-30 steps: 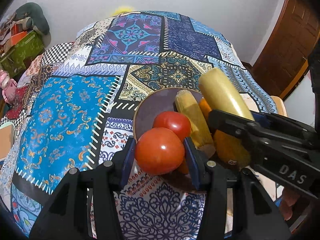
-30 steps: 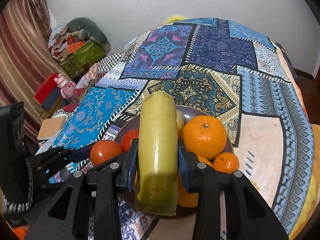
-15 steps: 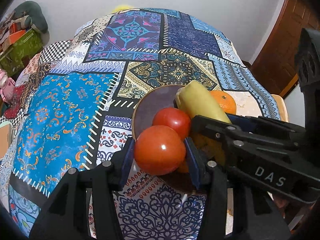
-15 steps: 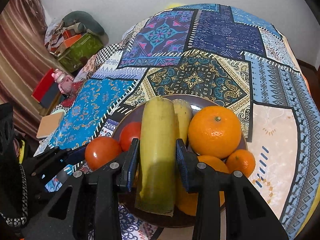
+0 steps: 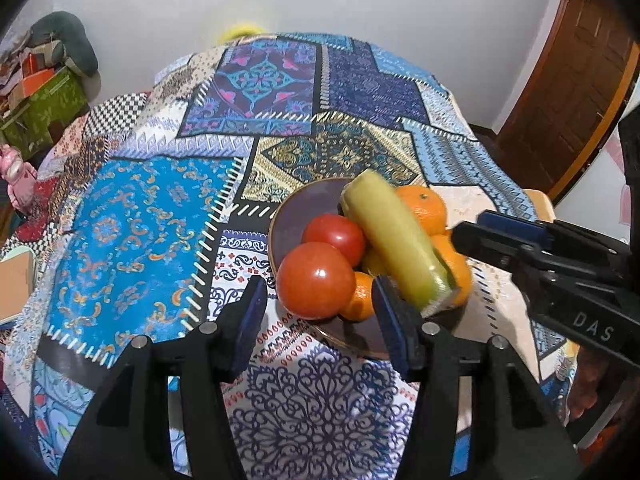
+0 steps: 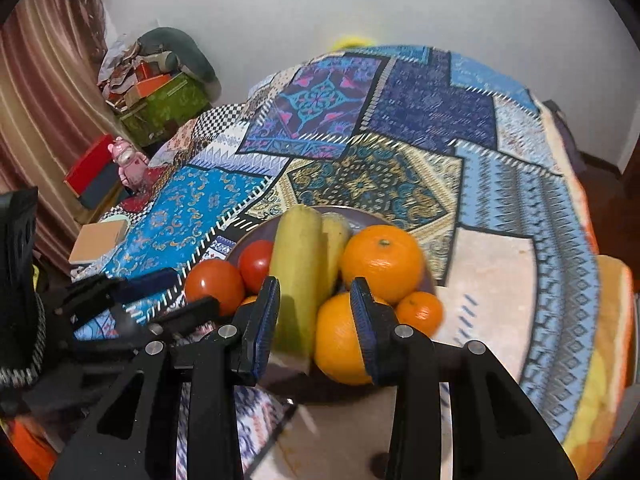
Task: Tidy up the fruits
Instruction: 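Lower the tomato onto the plate with the left tool while the right tool lays the zucchini there, then grasp a small dark red fruit with the left tool while the right tool grasps the other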
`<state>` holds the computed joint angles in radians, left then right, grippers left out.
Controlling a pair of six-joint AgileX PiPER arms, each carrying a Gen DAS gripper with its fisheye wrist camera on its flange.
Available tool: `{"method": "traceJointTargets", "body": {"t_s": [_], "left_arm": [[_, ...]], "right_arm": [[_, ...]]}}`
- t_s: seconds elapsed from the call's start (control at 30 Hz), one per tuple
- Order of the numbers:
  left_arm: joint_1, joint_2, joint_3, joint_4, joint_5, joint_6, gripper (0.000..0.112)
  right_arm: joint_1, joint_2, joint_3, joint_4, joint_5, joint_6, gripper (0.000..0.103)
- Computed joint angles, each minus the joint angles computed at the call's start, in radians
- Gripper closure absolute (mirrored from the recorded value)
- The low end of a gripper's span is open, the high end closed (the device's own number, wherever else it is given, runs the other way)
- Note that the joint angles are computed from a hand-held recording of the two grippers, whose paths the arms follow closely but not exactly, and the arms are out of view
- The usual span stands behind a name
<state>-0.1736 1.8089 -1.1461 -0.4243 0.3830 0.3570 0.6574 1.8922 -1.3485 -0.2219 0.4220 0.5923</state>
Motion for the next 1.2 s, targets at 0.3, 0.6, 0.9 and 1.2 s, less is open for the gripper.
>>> {"method": "traceJointTargets", "body": {"t_s": [0.3, 0.6, 0.9, 1.2], "left_arm": [[-0.032, -0.173, 0.125, 0.051, -0.009, -0.039, 0.05], [-0.086, -0.252, 0.233, 0.068, -0.019, -0.098, 0.045], [-0.119, -0.178, 0.275, 0.011, -0.04, -0.07, 0.045], [-0.136, -0.099, 0.257, -0.034, -0.048, -0.031, 0.045]], "right_arm": [[0.023, -0.23, 0.257, -0.272, -0.043, 0.251, 0.066], [0.017, -0.332, 0.473, -0.337, -0.109, 0.362, 0.063], [-0.009, -0.215, 0.526, -0.081, -0.223, 0.12, 0.068], [-0.032, -0.112, 0.474, 0.171, -0.245, -0.163, 0.083]]}}
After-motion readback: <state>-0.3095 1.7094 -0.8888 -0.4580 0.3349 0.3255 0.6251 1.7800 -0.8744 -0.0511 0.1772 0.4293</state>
